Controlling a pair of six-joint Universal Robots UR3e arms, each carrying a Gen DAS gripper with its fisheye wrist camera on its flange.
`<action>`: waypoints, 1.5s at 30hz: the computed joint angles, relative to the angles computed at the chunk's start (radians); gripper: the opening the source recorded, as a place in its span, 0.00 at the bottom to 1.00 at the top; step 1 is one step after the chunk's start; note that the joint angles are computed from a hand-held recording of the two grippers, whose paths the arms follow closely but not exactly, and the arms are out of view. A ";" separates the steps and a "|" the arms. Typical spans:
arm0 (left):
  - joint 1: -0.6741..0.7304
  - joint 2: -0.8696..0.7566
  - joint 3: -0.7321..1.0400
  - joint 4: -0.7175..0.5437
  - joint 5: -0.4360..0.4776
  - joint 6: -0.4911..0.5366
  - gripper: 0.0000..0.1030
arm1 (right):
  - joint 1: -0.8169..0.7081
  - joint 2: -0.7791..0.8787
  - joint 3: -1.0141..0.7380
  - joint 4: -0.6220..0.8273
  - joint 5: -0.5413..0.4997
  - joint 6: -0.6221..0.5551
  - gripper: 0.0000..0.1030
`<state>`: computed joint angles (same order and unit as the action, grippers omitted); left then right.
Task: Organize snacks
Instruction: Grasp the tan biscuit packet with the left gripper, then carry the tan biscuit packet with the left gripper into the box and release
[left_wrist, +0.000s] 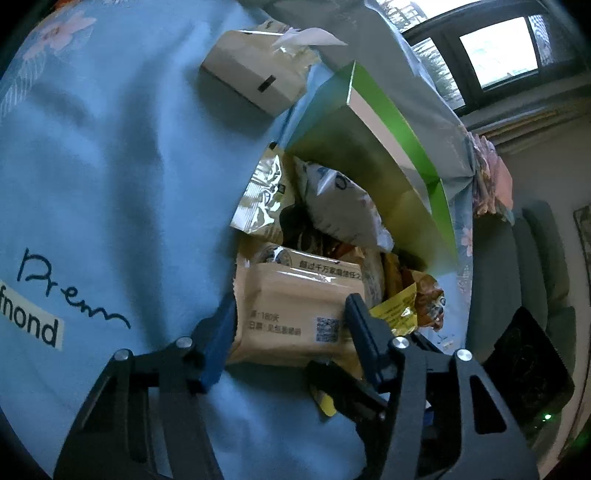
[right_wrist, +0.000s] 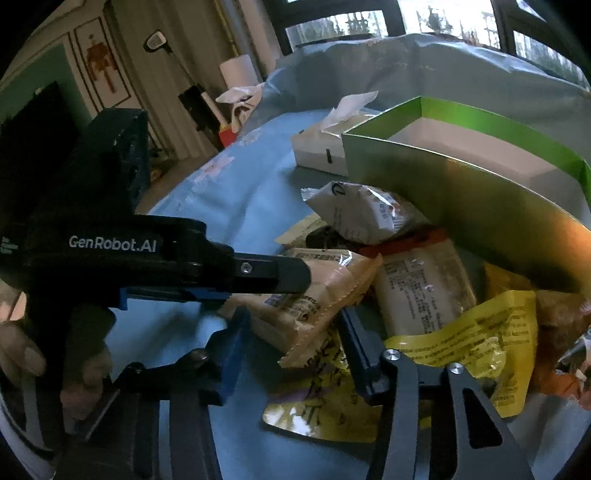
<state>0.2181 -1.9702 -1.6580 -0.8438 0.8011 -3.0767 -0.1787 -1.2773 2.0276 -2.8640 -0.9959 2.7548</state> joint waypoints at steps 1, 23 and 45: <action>0.003 0.003 -0.002 -0.005 0.001 0.007 0.55 | 0.001 0.005 -0.003 -0.005 -0.005 -0.002 0.43; -0.044 0.118 -0.048 0.046 -0.002 0.026 0.48 | -0.075 -0.131 0.140 -0.106 0.072 -0.008 0.33; -0.278 -0.214 0.564 0.072 0.073 -0.046 0.48 | -0.252 -0.173 0.074 -0.235 0.124 0.075 0.33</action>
<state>-0.0602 -2.1839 -1.0940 -0.7718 0.8740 -3.1223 -0.4305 -1.4507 2.1017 -3.0992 -0.8715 2.8298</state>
